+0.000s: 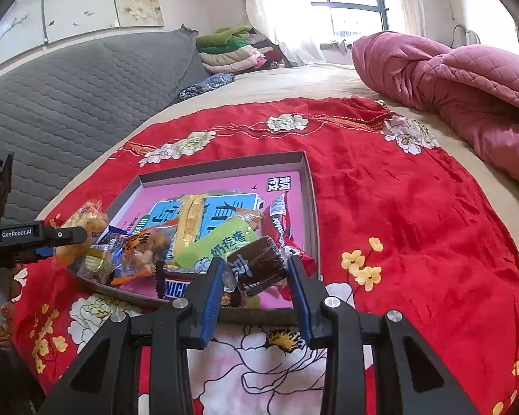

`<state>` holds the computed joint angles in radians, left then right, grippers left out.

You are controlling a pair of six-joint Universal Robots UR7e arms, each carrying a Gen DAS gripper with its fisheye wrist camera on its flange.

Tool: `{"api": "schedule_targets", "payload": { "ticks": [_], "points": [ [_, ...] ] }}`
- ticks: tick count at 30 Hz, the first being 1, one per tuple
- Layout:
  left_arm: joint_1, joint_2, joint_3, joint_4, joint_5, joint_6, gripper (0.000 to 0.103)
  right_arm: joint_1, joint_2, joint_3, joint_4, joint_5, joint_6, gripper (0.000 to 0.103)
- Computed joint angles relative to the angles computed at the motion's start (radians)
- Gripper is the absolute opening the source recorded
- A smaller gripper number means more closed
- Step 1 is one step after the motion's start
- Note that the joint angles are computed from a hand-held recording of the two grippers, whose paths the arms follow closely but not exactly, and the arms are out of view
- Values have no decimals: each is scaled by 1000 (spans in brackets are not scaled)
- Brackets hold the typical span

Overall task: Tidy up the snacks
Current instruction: 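Lower the puffed snack bag into the box while the right tool lowers the chocolate pack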

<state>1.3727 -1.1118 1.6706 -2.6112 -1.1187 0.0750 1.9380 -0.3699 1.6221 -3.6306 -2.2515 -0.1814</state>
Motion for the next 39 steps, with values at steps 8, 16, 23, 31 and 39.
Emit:
{"api": "schedule_targets", "payload": {
  "ticks": [8,16,23,31,39],
  "points": [
    [1,9,7,-17,15,10,67,-11,5,-12,19,-19,19,37],
    [-7,12,13,-28,35,36,67,-14,14,-23,43,-26,16,37],
    [-14,16,19,-37,59,57,67,-20,19,-31,59,-26,23,38],
    [-16,19,15,-32,67,64,67,-21,23,-34,64,-28,21,39],
    [-20,18,19,-32,78,68,67,-14,27,-38,61,-46,13,40]
  ]
}}
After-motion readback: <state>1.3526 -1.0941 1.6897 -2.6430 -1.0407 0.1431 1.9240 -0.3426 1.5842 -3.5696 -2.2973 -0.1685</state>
